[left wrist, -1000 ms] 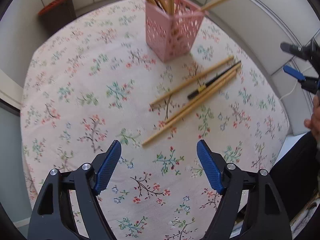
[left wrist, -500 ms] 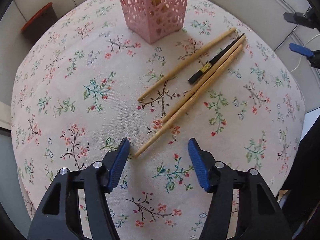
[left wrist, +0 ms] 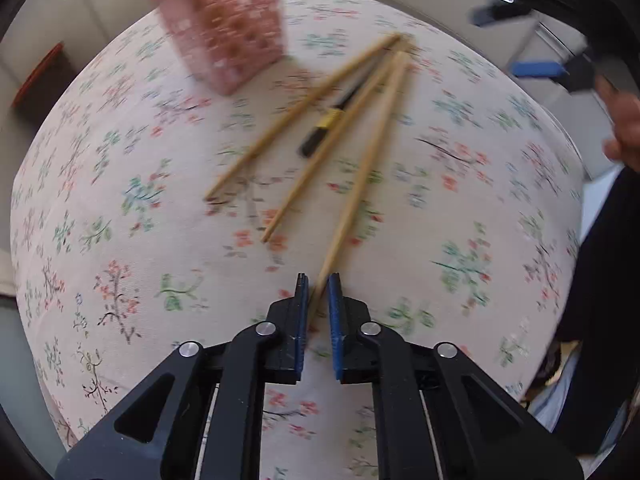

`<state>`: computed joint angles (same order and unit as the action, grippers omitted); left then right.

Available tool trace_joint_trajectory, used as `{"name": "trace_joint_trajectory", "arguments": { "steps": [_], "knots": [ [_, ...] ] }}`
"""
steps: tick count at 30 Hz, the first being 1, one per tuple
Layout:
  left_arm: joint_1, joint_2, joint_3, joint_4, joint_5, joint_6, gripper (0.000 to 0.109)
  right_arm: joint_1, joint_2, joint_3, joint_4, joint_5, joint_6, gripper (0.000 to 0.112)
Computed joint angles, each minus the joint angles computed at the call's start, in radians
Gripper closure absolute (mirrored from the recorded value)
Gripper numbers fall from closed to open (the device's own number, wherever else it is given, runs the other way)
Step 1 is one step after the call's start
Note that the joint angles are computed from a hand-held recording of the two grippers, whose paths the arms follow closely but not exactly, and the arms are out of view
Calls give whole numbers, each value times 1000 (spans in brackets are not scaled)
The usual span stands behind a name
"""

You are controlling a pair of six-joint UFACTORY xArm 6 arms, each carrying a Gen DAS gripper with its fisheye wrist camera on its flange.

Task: Organize utensils
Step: 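Lower the left tool to the pile and grasp a bamboo chopstick, then grasp a bamboo chopstick with the right tool while the left tool lifts its chopstick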

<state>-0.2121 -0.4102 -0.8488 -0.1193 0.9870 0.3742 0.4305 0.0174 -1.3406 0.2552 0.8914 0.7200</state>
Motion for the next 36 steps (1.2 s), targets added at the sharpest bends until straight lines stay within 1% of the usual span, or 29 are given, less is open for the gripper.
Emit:
{"name": "trace_joint_trajectory", "arguments": {
  "steps": [2, 4, 6, 11, 13, 14, 16, 17, 19, 22, 23, 24, 27, 30, 34, 36],
  "knots": [
    [-40, -41, 15, 8, 10, 28, 104, -6, 9, -3, 4, 13, 13, 29],
    [-74, -96, 26, 6, 11, 42, 104, -9, 17, -4, 8, 20, 22, 29],
    [-84, -139, 21, -29, -7, 56, 104, -8, 27, -11, 13, 24, 23, 29],
    [-51, -298, 41, -171, -80, 55, 104, 7, 65, -38, 34, 14, 6, 29],
    [-42, -341, 51, -198, -128, 29, 104, 16, 75, -45, 42, 5, -1, 29],
    [-55, -358, 61, -188, -153, -3, 104, 24, 78, -48, 48, 0, -9, 29],
    [-46, -389, 70, -185, -185, -35, 104, 39, 90, -61, 66, 2, -26, 29],
    [-42, -384, 61, -186, -198, -50, 104, 45, 97, -67, 77, 4, -25, 29],
    [-12, -399, 61, -206, -216, -62, 104, 49, 113, -78, 72, 6, 15, 29],
    [29, -442, 56, -225, -195, -69, 104, 43, 137, -102, 41, -12, 119, 29],
    [47, -454, 59, -241, -189, -54, 104, 40, 144, -111, 37, -22, 143, 30],
    [52, -461, 58, -248, -191, -49, 104, 40, 160, -136, 19, -12, 168, 33],
    [60, -476, 58, -264, -198, -27, 104, 50, 244, -261, -82, 78, 247, 48],
    [63, -486, 62, -265, -215, -12, 104, 75, 332, -403, -185, 188, 284, 49],
    [87, -493, 61, -323, -236, 31, 104, 111, 439, -576, -307, 333, 308, 49],
    [97, -494, 61, -341, -247, 43, 104, 135, 484, -646, -379, 390, 319, 53]
  ]
}}
